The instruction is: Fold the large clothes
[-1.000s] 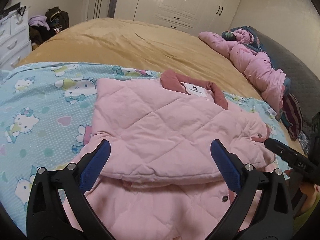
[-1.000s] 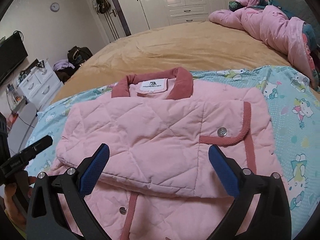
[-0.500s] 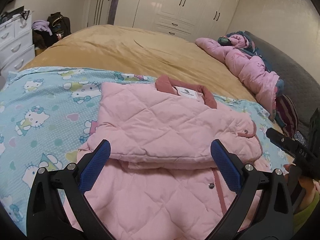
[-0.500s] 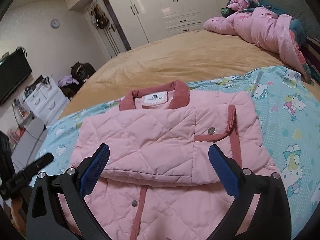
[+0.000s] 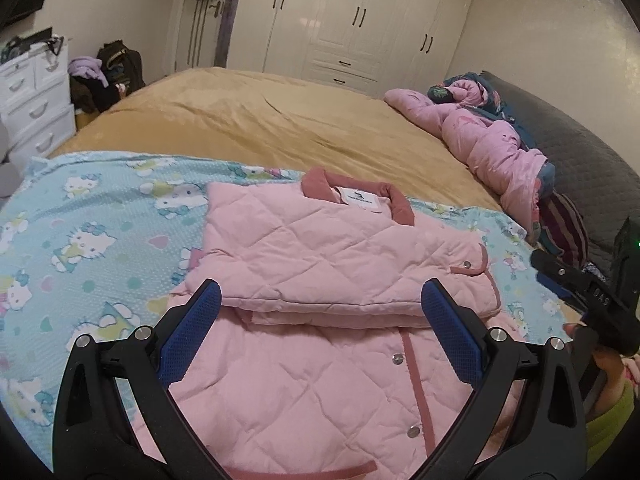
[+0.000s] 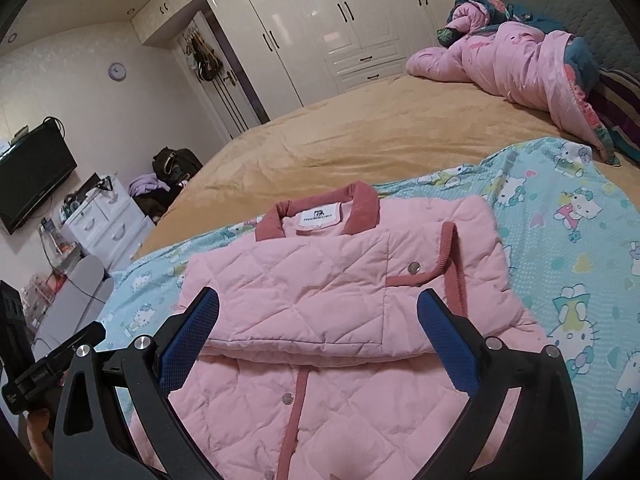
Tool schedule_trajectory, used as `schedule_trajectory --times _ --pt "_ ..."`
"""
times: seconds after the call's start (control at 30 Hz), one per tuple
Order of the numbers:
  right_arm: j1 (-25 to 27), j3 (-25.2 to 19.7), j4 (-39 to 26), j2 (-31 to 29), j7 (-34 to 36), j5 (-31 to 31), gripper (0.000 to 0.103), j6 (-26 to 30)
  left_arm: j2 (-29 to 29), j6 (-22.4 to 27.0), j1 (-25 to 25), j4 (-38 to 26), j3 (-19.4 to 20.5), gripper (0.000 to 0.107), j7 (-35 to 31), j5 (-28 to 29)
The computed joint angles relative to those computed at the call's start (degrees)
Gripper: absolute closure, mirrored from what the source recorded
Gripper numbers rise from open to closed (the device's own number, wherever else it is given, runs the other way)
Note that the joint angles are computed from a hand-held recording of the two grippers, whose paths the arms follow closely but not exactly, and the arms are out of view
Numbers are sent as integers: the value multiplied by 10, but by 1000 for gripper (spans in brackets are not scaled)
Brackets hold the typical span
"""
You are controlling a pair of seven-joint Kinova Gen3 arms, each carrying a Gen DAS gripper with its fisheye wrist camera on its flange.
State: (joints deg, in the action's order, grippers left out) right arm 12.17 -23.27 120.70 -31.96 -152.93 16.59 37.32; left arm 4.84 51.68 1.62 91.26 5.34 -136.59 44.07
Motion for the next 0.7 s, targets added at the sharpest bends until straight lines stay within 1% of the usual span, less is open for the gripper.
schedule_trajectory --times 0.1,0.27,0.5,0.6,0.7 --pt "2 0 -2 -17 -1 -3 4 12 -8 9 -6 3 -5 14 -5 9" --pt "3 -1 -9 -41 9 -13 4 32 -16 43 -19 3 -16 14 -14 32" --pt "1 -9 -24 -72 33 -28 4 63 -50 38 -16 24 -29 14 -22 25" --pt "3 -13 -29 -87 42 -37 4 77 -65 46 -16 31 -41 14 -35 31" --pt "5 -20 -39 -100 53 -45 4 97 -73 66 -18 35 -54 14 -47 44"
